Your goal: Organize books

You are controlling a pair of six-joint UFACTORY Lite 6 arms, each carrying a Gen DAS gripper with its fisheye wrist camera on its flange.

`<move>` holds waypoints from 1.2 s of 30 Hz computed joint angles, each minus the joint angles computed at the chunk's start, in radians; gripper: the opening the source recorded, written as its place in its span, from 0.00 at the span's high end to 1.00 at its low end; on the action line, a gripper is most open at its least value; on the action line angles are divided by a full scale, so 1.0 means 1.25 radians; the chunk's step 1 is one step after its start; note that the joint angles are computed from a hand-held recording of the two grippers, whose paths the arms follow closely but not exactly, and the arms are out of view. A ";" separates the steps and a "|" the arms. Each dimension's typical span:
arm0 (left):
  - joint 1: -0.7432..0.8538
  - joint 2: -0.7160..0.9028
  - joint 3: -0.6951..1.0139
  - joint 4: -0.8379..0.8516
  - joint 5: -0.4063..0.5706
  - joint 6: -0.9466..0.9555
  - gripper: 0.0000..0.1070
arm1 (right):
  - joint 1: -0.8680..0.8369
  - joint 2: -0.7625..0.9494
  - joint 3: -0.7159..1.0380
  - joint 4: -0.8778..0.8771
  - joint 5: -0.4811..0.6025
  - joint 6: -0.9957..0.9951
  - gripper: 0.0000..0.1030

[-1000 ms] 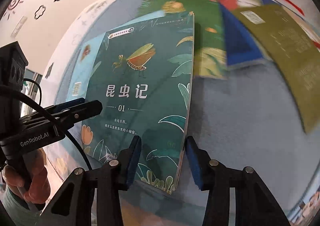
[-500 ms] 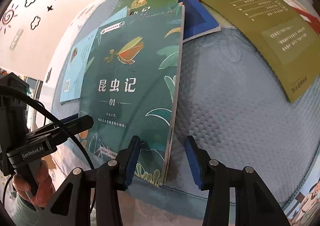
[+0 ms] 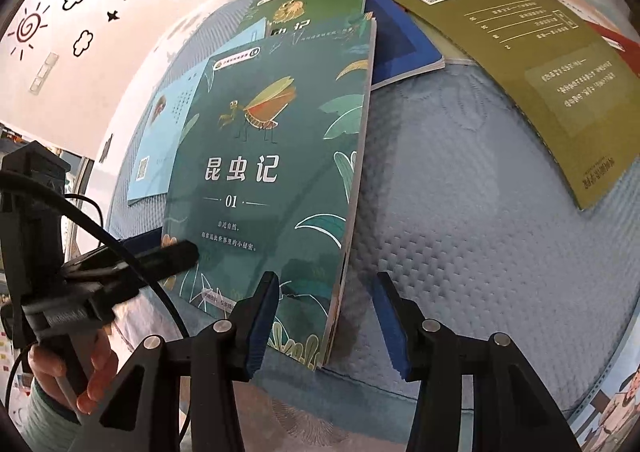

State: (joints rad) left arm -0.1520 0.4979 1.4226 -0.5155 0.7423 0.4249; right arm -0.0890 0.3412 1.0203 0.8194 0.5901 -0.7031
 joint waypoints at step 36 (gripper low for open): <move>0.064 0.155 0.171 -0.539 0.305 0.097 0.91 | -0.375 0.178 -0.025 0.319 0.455 -0.274 0.31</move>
